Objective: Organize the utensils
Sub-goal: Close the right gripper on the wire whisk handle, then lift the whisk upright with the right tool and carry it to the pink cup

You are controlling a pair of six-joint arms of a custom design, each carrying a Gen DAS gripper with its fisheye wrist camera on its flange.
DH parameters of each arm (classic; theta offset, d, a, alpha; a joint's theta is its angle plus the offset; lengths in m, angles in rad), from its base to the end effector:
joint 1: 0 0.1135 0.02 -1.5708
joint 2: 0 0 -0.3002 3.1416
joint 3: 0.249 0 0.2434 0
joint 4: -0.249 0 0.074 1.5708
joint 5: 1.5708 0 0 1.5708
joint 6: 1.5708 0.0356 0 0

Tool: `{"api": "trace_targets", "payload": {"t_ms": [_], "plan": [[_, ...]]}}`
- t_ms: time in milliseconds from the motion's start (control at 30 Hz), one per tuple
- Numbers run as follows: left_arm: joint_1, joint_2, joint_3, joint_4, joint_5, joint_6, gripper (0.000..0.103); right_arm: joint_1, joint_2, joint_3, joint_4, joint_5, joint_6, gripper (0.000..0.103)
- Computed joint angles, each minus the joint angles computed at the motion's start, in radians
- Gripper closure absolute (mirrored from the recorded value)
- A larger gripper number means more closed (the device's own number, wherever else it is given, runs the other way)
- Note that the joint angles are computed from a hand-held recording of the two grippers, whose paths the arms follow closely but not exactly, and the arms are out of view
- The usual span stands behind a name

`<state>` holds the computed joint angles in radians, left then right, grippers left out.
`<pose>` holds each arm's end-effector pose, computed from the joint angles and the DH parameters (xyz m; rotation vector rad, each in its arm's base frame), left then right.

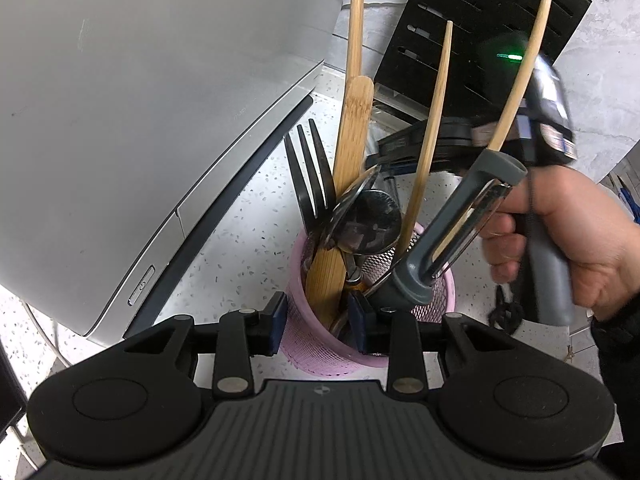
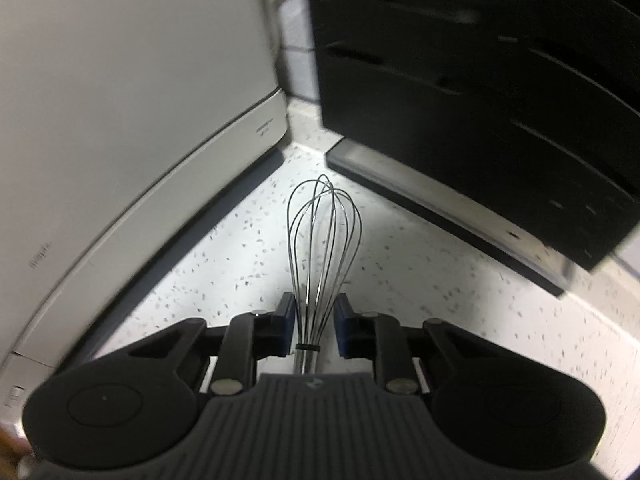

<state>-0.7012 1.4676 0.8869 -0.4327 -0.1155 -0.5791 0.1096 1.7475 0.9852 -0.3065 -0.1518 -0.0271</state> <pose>0.2143 -0.1756 0.2400 0.1161 2.6064 -0.3249 0.3347 0.0422 0.1938 -0.2314 2.6277 0.2283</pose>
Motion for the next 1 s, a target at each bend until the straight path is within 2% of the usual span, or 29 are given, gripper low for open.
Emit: {"api": "trace_targets", "payload": {"t_ms": [233, 367, 533, 733, 1000], "plan": [[0.007, 0.004, -0.001, 0.004, 0.005, -0.002, 0.066, -0.14, -0.131, -0.091, 0.013, -0.161, 0.01, 0.086], [0.001, 0.013, 0.005, 0.0, -0.007, -0.004, 0.066, -0.231, -0.247, -0.189, 0.047, -0.247, 0.022, 0.087], [-0.004, 0.018, 0.005, 0.001, -0.008, -0.008, 0.066, -0.351, -0.372, -0.269, 0.025, -0.354, -0.026, 0.087], [0.01, 0.021, 0.001, 0.005, 0.002, -0.008, 0.066, -0.478, -0.468, -0.272, -0.051, -0.5, -0.089, 0.087], [0.021, 0.025, -0.002, 0.013, 0.011, -0.011, 0.066, -0.564, -0.575, -0.24, -0.102, -0.657, -0.139, 0.087]]}}
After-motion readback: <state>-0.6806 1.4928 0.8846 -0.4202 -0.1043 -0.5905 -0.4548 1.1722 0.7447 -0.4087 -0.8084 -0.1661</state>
